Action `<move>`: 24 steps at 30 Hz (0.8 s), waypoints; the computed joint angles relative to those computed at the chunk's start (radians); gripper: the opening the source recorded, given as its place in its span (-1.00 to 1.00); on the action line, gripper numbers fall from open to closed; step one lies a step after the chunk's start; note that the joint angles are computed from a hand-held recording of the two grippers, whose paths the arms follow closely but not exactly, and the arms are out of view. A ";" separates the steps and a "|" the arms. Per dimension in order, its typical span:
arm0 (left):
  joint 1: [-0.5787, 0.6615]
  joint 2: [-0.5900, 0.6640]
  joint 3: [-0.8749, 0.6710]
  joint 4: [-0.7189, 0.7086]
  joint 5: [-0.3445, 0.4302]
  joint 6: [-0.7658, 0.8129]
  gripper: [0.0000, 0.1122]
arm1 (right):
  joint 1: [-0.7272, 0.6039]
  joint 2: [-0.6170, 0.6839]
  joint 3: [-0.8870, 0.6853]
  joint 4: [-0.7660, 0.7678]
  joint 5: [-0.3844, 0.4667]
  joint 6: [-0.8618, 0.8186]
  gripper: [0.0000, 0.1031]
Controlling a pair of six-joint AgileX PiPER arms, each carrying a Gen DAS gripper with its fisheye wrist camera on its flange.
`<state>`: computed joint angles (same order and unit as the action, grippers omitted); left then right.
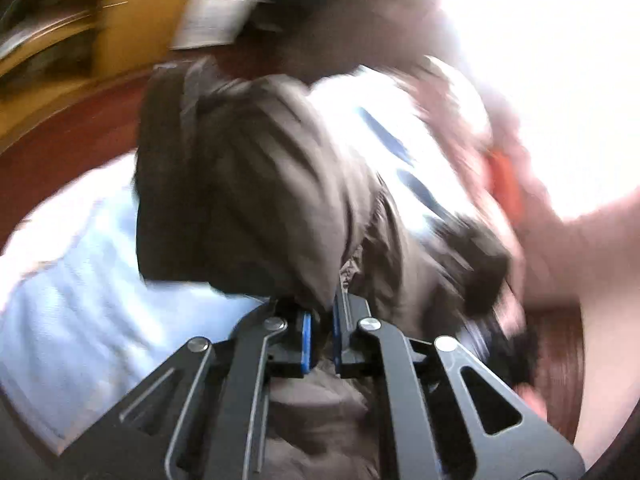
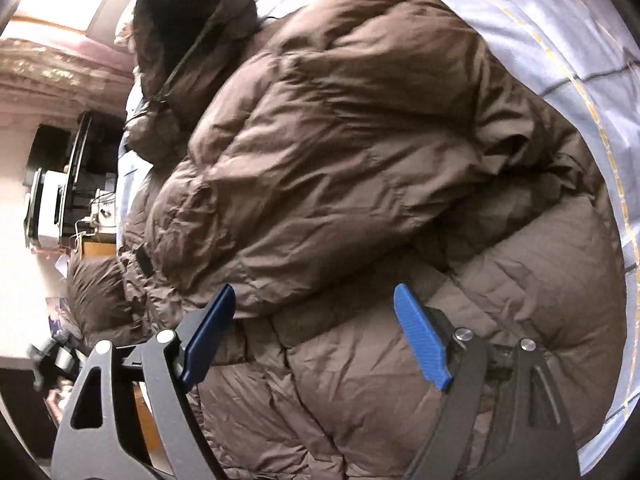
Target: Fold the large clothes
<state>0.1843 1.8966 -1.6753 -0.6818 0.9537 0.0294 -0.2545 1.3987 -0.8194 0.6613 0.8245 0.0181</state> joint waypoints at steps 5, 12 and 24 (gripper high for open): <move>-0.335 -0.031 0.006 0.028 0.047 0.116 -0.86 | 0.028 -0.029 -0.009 0.068 -0.021 -0.068 0.59; -0.672 0.101 -0.071 0.247 0.104 0.097 -0.71 | -0.004 -0.071 0.003 0.139 -0.033 -0.137 0.91; -0.625 0.086 -0.063 0.171 0.142 0.132 0.12 | -0.030 -0.008 0.005 0.316 0.047 -0.271 0.97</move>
